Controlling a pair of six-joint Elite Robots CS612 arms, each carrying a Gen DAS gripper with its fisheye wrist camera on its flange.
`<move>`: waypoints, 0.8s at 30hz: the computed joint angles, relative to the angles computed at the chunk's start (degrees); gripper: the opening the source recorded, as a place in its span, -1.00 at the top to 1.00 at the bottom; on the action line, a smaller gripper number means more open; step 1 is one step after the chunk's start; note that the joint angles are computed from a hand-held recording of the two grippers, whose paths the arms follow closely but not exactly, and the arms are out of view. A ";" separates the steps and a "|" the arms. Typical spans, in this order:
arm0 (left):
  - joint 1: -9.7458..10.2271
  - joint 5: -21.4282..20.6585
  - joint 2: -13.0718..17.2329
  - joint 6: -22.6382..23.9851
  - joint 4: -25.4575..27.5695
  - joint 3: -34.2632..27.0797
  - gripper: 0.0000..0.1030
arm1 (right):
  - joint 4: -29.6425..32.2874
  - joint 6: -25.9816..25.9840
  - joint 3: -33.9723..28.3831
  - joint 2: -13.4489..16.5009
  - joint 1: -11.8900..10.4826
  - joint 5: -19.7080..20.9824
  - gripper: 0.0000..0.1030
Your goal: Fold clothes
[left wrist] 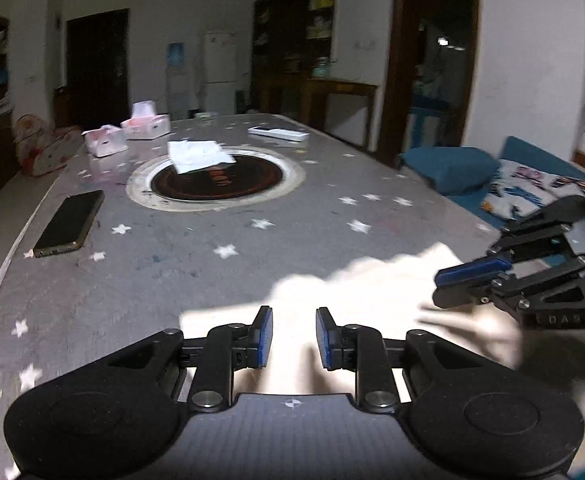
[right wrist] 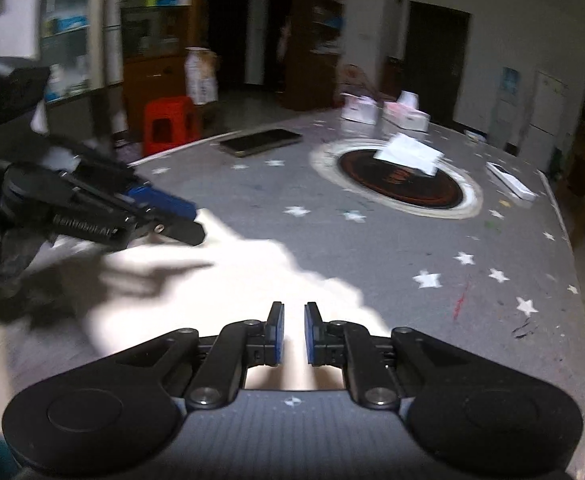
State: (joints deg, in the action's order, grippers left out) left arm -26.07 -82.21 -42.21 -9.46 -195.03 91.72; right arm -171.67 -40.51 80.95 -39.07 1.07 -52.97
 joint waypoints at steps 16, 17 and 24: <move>-2.03 0.12 -1.10 1.96 -7.26 6.72 0.69 | -0.44 -5.08 7.07 -2.29 -0.53 4.52 0.81; -2.02 0.54 -1.26 1.85 -7.76 6.98 0.68 | -0.78 -4.66 7.40 -2.59 -0.74 4.75 0.81; -1.42 1.20 -1.28 -2.79 -5.89 7.22 0.67 | -2.48 0.98 9.30 -3.36 -2.20 2.08 0.80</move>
